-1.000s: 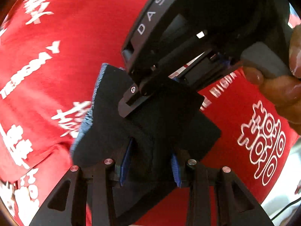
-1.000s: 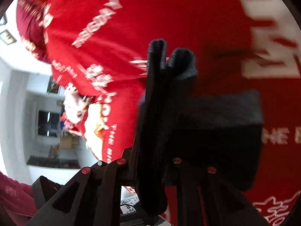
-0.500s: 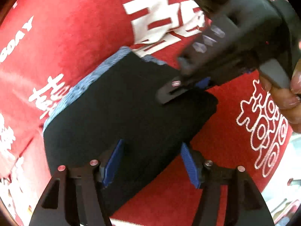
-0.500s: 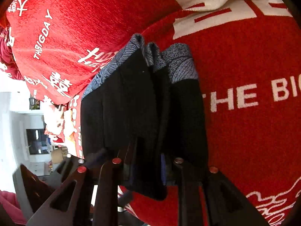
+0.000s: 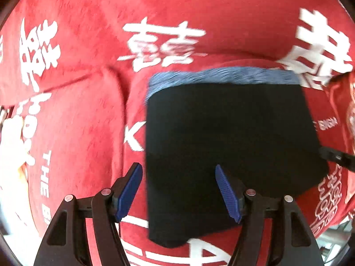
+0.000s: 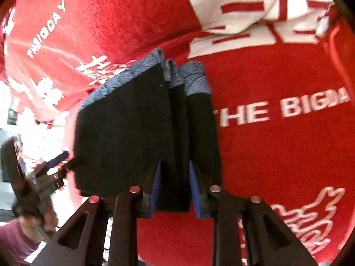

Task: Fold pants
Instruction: 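Lower the folded trousers onto the bedspread and open both grippers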

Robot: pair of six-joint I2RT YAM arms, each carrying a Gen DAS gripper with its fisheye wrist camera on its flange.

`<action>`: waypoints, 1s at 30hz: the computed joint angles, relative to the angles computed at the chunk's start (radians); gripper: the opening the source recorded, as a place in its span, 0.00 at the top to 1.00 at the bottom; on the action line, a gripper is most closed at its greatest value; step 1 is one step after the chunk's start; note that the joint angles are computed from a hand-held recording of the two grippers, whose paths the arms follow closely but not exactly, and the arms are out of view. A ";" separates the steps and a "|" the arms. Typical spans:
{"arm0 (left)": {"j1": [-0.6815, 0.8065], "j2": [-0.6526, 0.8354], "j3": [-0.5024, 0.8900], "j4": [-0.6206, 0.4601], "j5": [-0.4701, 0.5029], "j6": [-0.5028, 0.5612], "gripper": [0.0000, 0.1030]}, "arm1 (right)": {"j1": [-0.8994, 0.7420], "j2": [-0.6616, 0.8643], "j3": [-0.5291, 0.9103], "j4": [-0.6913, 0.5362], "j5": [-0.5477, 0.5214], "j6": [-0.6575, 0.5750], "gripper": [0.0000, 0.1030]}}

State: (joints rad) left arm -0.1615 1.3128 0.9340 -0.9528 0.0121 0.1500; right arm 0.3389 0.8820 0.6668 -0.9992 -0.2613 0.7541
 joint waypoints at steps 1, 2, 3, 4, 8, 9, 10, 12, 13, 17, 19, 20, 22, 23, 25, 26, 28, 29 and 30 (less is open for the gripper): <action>0.014 0.016 -0.001 0.000 0.009 0.010 0.33 | 0.016 0.014 0.021 -0.028 0.029 0.005 0.64; 0.023 0.017 -0.007 0.005 0.013 0.010 0.29 | 0.040 0.042 0.054 -0.069 0.068 0.016 0.60; 0.029 0.016 -0.011 0.011 0.009 0.010 0.20 | 0.047 0.055 0.077 -0.100 0.086 0.027 0.59; 0.032 0.016 -0.017 0.018 0.001 0.012 0.15 | 0.043 0.048 0.085 -0.119 0.088 0.033 0.59; 0.063 0.031 -0.028 0.027 0.030 0.018 0.15 | 0.088 0.056 0.142 -0.152 0.125 0.096 0.59; 0.071 0.030 -0.029 0.023 0.037 0.023 0.14 | 0.118 0.066 0.162 -0.157 0.145 0.120 0.59; 0.075 0.030 -0.031 0.023 0.035 0.026 0.07 | 0.148 0.079 0.178 -0.155 0.164 0.144 0.59; 0.075 0.036 -0.037 0.031 0.019 0.029 0.02 | 0.221 0.110 0.209 -0.134 0.200 0.190 0.59; 0.083 0.039 -0.038 0.031 0.028 0.034 0.02 | 0.242 0.115 0.215 -0.129 0.207 0.197 0.59; 0.092 0.050 -0.029 0.024 0.036 0.041 0.02 | 0.314 0.168 0.224 -0.076 0.200 0.228 0.59; 0.091 0.052 -0.023 0.017 0.031 0.045 0.02 | 0.328 0.182 0.209 -0.050 0.181 0.245 0.59; 0.092 0.050 -0.020 0.011 0.031 0.048 0.02 | 0.334 0.184 0.203 -0.042 0.178 0.254 0.59; 0.096 0.046 -0.012 0.001 0.026 0.053 0.02 | 0.334 0.183 0.199 -0.039 0.175 0.257 0.58; 0.101 0.047 -0.006 -0.001 0.023 0.057 0.02 | 0.328 0.178 0.195 -0.036 0.169 0.257 0.58; 0.113 0.056 0.006 0.003 0.016 0.066 0.02 | 0.311 0.170 0.189 -0.032 0.156 0.252 0.58; 0.121 0.064 0.012 0.007 0.013 0.069 0.02 | 0.303 0.169 0.188 -0.034 0.154 0.246 0.57; 0.132 0.079 0.023 0.015 0.009 0.070 0.02 | 0.297 0.167 0.188 -0.037 0.156 0.242 0.57; 0.139 0.092 0.032 0.021 0.007 0.070 0.02 | 0.290 0.167 0.189 -0.038 0.155 0.238 0.57; 0.143 0.103 0.041 0.026 0.005 0.069 0.02 | 0.285 0.167 0.188 -0.036 0.154 0.236 0.57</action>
State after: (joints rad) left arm -0.0183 1.4161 0.9754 -0.9265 0.0174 0.2190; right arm 0.6237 1.0489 0.8546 -1.0356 -0.1072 0.9899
